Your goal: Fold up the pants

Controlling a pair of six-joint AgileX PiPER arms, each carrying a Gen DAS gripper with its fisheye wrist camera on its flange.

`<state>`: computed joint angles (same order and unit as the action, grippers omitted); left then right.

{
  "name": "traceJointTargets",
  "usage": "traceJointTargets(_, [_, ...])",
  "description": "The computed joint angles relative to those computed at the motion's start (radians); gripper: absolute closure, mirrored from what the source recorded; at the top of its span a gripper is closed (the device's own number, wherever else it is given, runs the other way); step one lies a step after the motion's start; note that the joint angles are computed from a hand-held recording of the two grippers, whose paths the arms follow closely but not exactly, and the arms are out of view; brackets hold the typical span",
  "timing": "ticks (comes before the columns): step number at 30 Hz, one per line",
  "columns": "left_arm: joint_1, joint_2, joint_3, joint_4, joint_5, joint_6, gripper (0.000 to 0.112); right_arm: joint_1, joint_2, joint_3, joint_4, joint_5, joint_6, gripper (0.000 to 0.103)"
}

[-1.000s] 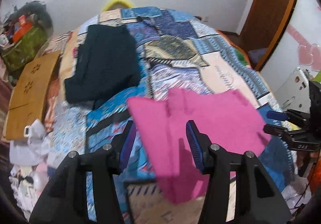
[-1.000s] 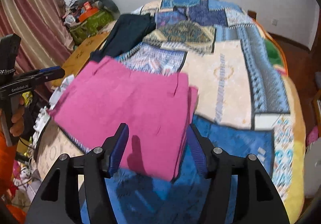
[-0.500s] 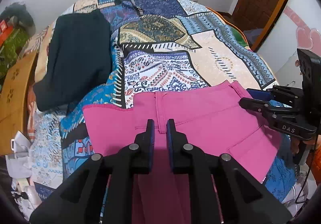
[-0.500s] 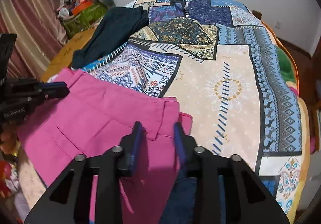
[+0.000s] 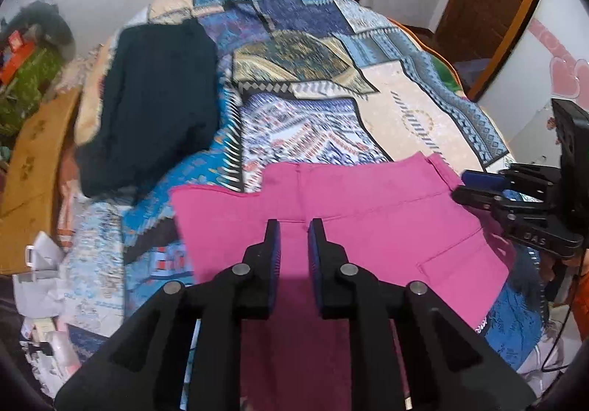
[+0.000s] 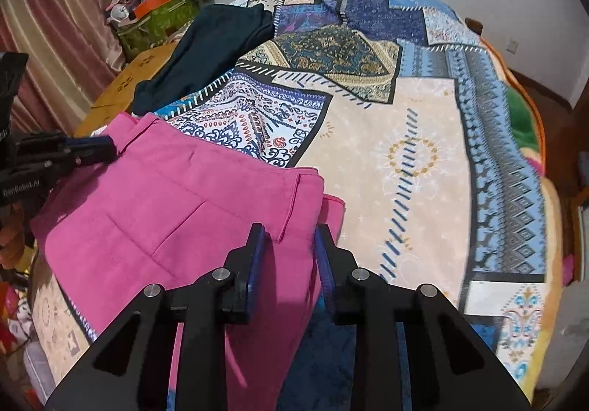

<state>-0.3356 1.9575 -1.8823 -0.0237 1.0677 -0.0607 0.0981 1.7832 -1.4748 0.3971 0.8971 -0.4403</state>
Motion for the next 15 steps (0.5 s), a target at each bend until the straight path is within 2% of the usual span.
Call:
traceJointTargets(2, [0.013, -0.024, 0.015, -0.010, -0.010, -0.001, 0.091, -0.007, -0.020, 0.010, 0.010, 0.002, -0.004, 0.075])
traceJointTargets(3, [0.025, -0.044, 0.031, -0.021, -0.021, -0.008, 0.081, -0.014, -0.036, 0.025, 0.024, -0.005, -0.008, 0.068])
traceJointTargets(4, [0.034, -0.060, 0.049, -0.027, -0.036, -0.015, 0.067, -0.020, -0.054, 0.044, 0.036, -0.017, -0.012, 0.063])
traceJointTargets(5, [0.042, -0.076, 0.066, -0.028, -0.050, -0.028, 0.059, -0.022, -0.065, 0.058, 0.045, -0.027, -0.014, 0.053])
traceJointTargets(6, [0.051, -0.094, 0.091, -0.032, -0.066, -0.036, 0.043, -0.025, -0.080, 0.078, 0.056, -0.042, -0.016, 0.043])
traceJointTargets(7, [0.057, -0.099, 0.099, -0.037, -0.066, -0.039, 0.031, -0.029, -0.093, 0.101, 0.068, -0.055, -0.019, 0.040])
traceJointTargets(8, [0.067, -0.102, 0.110, -0.056, -0.061, -0.032, 0.029, -0.032, -0.096, 0.112, 0.076, -0.058, -0.017, 0.034])
traceJointTargets(9, [0.075, -0.097, 0.113, -0.077, -0.053, -0.024, 0.029, -0.036, -0.096, 0.124, 0.087, -0.056, -0.014, 0.032])
traceJointTargets(15, [0.111, -0.050, 0.146, -0.200, -0.015, -0.013, 0.029, -0.076, -0.056, 0.156, 0.206, -0.024, -0.042, 0.032])
